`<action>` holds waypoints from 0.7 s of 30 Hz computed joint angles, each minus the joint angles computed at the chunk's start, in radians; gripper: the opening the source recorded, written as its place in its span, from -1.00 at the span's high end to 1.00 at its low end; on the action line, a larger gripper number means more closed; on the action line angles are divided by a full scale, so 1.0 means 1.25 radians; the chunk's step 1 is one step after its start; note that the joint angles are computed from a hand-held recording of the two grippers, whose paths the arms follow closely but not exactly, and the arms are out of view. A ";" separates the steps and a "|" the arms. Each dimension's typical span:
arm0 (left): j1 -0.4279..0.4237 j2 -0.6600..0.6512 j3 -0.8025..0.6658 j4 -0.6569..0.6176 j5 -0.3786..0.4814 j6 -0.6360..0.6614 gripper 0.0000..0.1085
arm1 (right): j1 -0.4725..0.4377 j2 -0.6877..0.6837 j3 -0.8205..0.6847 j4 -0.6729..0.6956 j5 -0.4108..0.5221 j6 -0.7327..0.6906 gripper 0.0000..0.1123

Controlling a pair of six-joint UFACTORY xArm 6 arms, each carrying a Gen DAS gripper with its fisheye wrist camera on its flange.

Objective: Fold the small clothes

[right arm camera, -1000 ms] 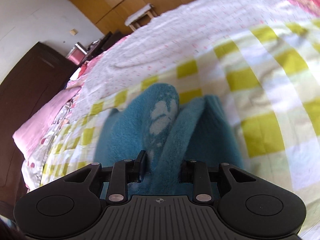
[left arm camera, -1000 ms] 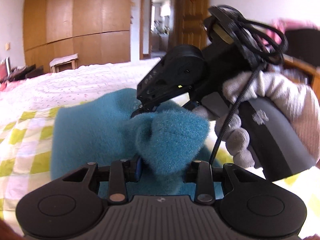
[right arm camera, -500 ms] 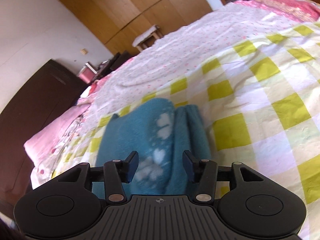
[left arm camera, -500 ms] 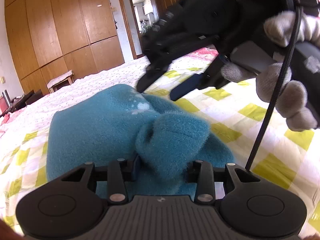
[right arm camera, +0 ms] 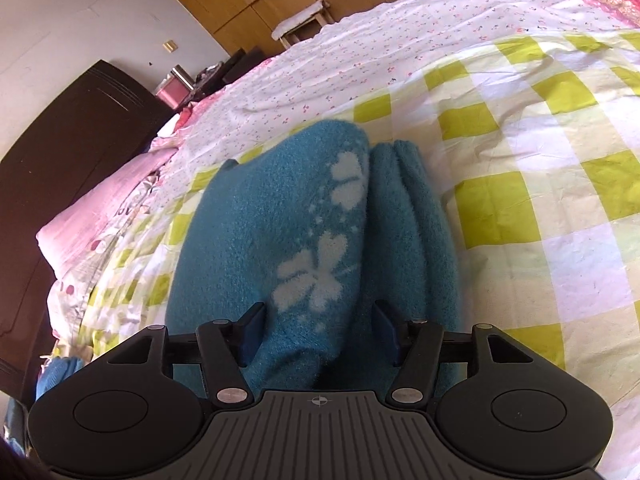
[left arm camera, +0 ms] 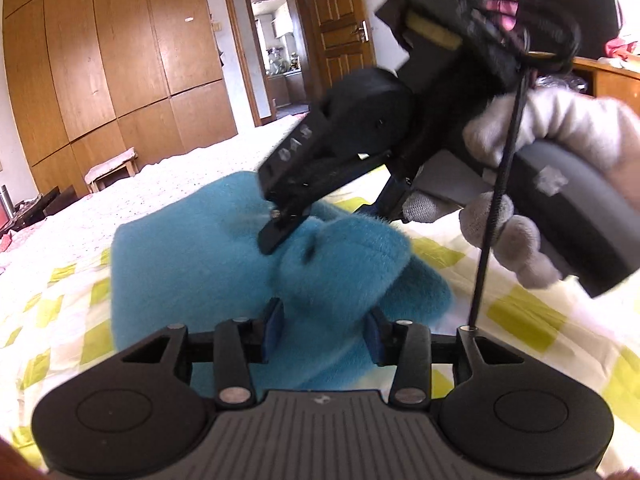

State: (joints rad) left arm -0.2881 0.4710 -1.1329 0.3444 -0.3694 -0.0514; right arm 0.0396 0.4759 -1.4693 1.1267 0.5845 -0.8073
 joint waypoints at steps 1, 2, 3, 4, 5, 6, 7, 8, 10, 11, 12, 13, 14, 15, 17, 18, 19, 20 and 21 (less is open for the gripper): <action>0.009 -0.014 0.017 0.017 -0.010 -0.010 0.09 | 0.002 -0.003 0.005 0.014 -0.005 -0.020 0.33; 0.014 -0.027 0.039 0.016 -0.026 -0.003 0.08 | 0.002 -0.004 0.007 0.027 0.002 -0.028 0.40; 0.015 -0.040 0.058 -0.002 -0.036 0.023 0.06 | 0.005 -0.006 0.012 0.038 -0.005 -0.035 0.41; 0.014 -0.051 0.075 -0.036 -0.048 0.061 0.02 | 0.008 -0.010 0.018 0.052 -0.015 -0.048 0.45; 0.010 -0.057 0.088 -0.077 -0.064 0.107 -0.01 | 0.005 -0.014 0.021 0.072 -0.017 -0.055 0.48; 0.008 -0.060 0.096 -0.109 -0.079 0.143 -0.03 | -0.001 -0.022 0.026 0.102 -0.011 -0.069 0.52; 0.008 -0.062 0.098 -0.129 -0.091 0.167 -0.07 | -0.011 -0.034 0.033 0.150 -0.001 -0.102 0.56; 0.011 -0.061 0.095 -0.136 -0.099 0.175 -0.09 | -0.022 -0.053 0.047 0.194 0.007 -0.137 0.57; 0.021 -0.053 0.074 -0.116 -0.108 0.145 -0.18 | -0.033 -0.086 0.074 0.245 0.001 -0.180 0.58; 0.023 -0.043 0.057 -0.110 -0.110 0.131 -0.26 | -0.038 -0.092 0.080 0.260 -0.009 -0.189 0.58; 0.018 -0.025 0.036 -0.133 -0.111 0.141 -0.28 | -0.042 -0.086 0.078 0.255 -0.013 -0.176 0.58; 0.010 -0.004 0.010 -0.161 -0.106 0.158 -0.30 | -0.046 -0.066 0.067 0.230 -0.017 -0.140 0.58; 0.004 0.018 -0.020 -0.185 -0.085 0.169 -0.30 | -0.046 -0.042 0.053 0.190 -0.024 -0.102 0.58; 0.002 0.039 -0.055 -0.194 -0.041 0.160 -0.30 | -0.043 -0.021 0.044 0.167 -0.035 -0.079 0.59; 0.001 0.066 -0.107 -0.190 0.048 0.132 -0.30 | -0.054 -0.006 0.044 0.215 -0.018 -0.090 0.60; -0.005 0.065 -0.101 -0.227 0.045 0.168 -0.31 | -0.062 -0.012 0.048 0.241 -0.002 -0.096 0.60; -0.010 0.064 -0.094 -0.244 0.031 0.199 -0.31 | -0.065 -0.022 0.054 0.256 0.001 -0.107 0.60; -0.010 0.059 -0.087 -0.228 0.028 0.197 -0.31 | -0.066 -0.033 0.062 0.266 -0.002 -0.121 0.60; -0.002 0.048 -0.073 -0.184 0.021 0.161 -0.31 | -0.067 -0.044 0.071 0.285 0.000 -0.140 0.60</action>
State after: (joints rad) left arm -0.2902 0.5313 -1.2244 0.1146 -0.3433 0.1495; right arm -0.0447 0.4203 -1.3808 1.4828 0.5852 -0.9817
